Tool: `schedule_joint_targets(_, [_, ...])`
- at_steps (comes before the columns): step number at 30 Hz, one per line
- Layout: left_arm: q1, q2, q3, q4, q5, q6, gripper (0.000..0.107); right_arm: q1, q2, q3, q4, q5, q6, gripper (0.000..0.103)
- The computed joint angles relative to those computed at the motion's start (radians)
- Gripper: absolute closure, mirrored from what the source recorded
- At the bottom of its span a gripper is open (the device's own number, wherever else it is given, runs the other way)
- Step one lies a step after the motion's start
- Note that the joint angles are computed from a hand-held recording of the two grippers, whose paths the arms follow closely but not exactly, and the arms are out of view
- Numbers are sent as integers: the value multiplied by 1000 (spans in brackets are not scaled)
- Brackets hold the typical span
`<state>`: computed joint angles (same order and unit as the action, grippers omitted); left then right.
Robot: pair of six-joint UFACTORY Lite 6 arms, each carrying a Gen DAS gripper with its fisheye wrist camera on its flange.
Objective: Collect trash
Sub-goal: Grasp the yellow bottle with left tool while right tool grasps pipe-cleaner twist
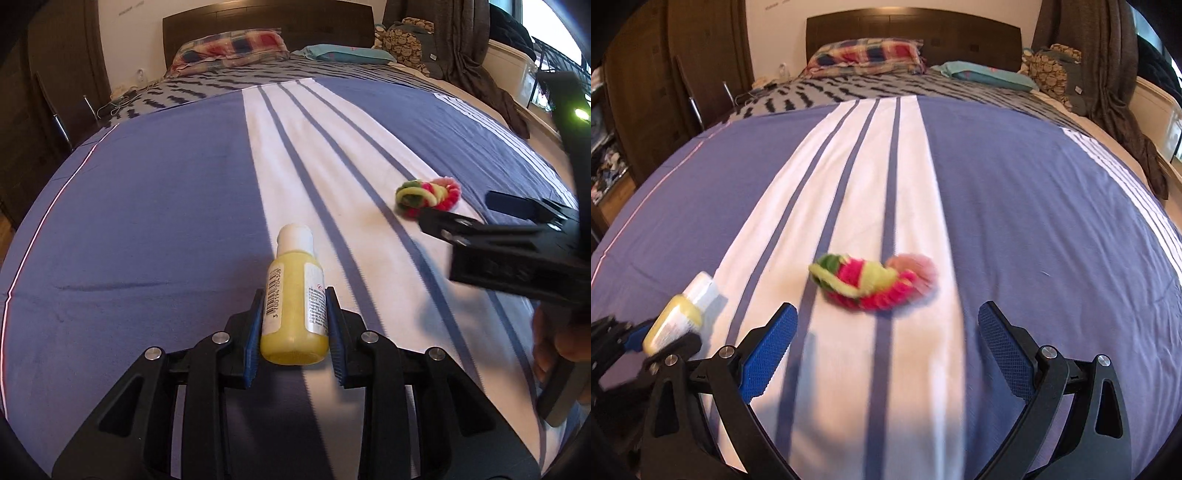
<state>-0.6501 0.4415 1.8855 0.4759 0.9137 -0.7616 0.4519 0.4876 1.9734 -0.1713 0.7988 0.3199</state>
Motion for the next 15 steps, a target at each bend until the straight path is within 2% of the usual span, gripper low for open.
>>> schedule_joint_targets(4, [22, 5, -3, -24, -23, 23, 78, 9, 148, 198, -6, 77, 14, 8])
schedule_joint_targets(6, [23, 7, -1, -26, -29, 25, 78, 5, 209, 273, 22, 104, -6, 29])
schedule_joint_targets(7, [21, 6, -1, -28, -31, 23, 78, 7, 213, 275, 15, 105, 1, 30])
schedule_joint_targets(10, [11, -13, -20, -24, -33, 12, 78, 2, 135, 167, 33, 40, -12, 32])
schedule_joint_targets(15, [-42, -70, -49, 6, 3, -36, 78, 7, -19, -5, 16, -4, -23, 33])
